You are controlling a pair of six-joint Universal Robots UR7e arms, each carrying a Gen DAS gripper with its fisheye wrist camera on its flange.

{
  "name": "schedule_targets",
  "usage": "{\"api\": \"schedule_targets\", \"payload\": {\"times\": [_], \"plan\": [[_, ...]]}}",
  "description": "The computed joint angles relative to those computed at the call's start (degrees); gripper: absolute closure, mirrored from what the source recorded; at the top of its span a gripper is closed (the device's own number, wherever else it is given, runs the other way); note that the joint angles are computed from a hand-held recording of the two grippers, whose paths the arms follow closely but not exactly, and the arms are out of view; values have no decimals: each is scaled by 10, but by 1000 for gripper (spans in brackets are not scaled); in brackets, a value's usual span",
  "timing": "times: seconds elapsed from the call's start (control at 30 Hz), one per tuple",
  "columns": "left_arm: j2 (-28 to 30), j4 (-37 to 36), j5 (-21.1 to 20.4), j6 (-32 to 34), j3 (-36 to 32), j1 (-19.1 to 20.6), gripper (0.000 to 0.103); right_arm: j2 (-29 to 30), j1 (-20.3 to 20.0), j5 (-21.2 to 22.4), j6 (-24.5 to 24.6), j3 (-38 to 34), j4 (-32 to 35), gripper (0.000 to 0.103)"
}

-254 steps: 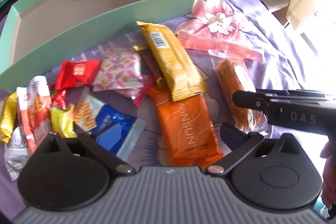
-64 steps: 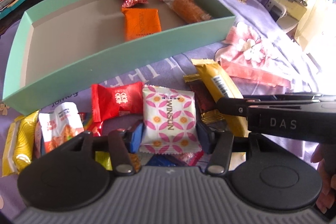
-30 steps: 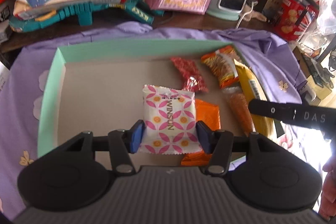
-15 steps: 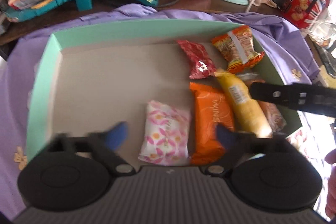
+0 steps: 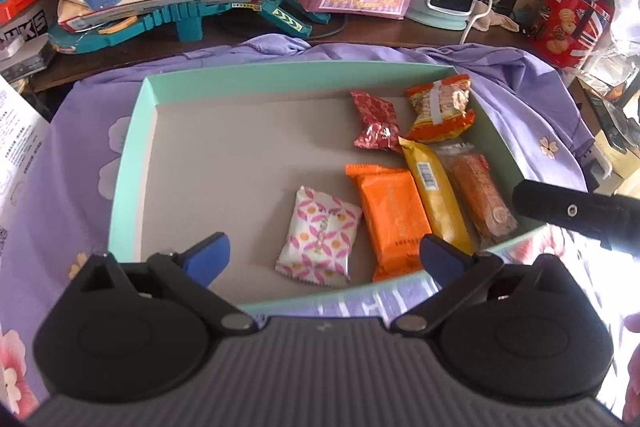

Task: Organize snacks
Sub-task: 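Withdraw both grippers from the tray toward the snack pile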

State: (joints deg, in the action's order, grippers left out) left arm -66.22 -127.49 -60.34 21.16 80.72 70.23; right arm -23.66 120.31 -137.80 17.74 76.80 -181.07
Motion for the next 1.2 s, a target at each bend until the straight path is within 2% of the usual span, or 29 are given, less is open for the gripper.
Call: {"api": "schedule_targets", "payload": {"times": [0.37,0.67,0.77,0.83,0.93,1.03,1.2], "plan": [[-72,14,0,15,71,0,0,-11,28,-24,16,54,-30,0],[-103,27,3,37,121,12,0,-30,25,-6,99,112,-3,0],[-104,32,-8,40,121,20,0,-31,23,0,123,127,6,9],[-102,27,-6,45,123,23,0,-31,18,9,137,132,15,23],[-98,22,-6,53,122,29,0,-27,14,18,147,132,32,33],[-94,20,-6,59,118,34,0,-21,11,16,146,124,51,41],[-80,33,-8,39,97,42,0,-8,6,19,139,104,76,47]]}}
